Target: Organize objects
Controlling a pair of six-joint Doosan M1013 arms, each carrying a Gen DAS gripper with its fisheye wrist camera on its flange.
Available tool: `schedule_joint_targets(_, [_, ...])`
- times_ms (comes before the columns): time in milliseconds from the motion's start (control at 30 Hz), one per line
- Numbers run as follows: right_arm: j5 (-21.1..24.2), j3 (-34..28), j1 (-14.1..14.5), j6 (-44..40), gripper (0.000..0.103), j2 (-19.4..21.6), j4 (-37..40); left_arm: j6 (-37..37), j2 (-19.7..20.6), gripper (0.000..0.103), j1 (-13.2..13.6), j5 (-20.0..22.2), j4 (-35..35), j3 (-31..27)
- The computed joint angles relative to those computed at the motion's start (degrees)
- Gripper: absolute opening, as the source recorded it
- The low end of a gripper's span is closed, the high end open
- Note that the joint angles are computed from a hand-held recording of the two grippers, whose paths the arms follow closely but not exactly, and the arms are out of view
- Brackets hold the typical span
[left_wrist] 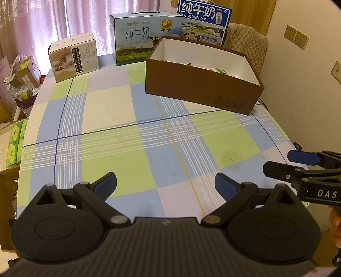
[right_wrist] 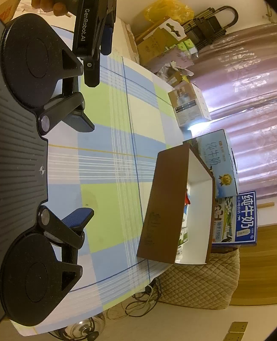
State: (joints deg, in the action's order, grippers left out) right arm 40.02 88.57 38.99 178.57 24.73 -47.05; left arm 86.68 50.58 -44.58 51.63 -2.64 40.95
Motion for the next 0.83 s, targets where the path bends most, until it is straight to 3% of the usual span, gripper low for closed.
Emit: schedule_joint_targets(833, [-0.08,-0.33,-0.33,-2.77,0.075,0.66,3.25,0.41,1.54,0.097,-0.03,2.97,-0.40,-2.45])
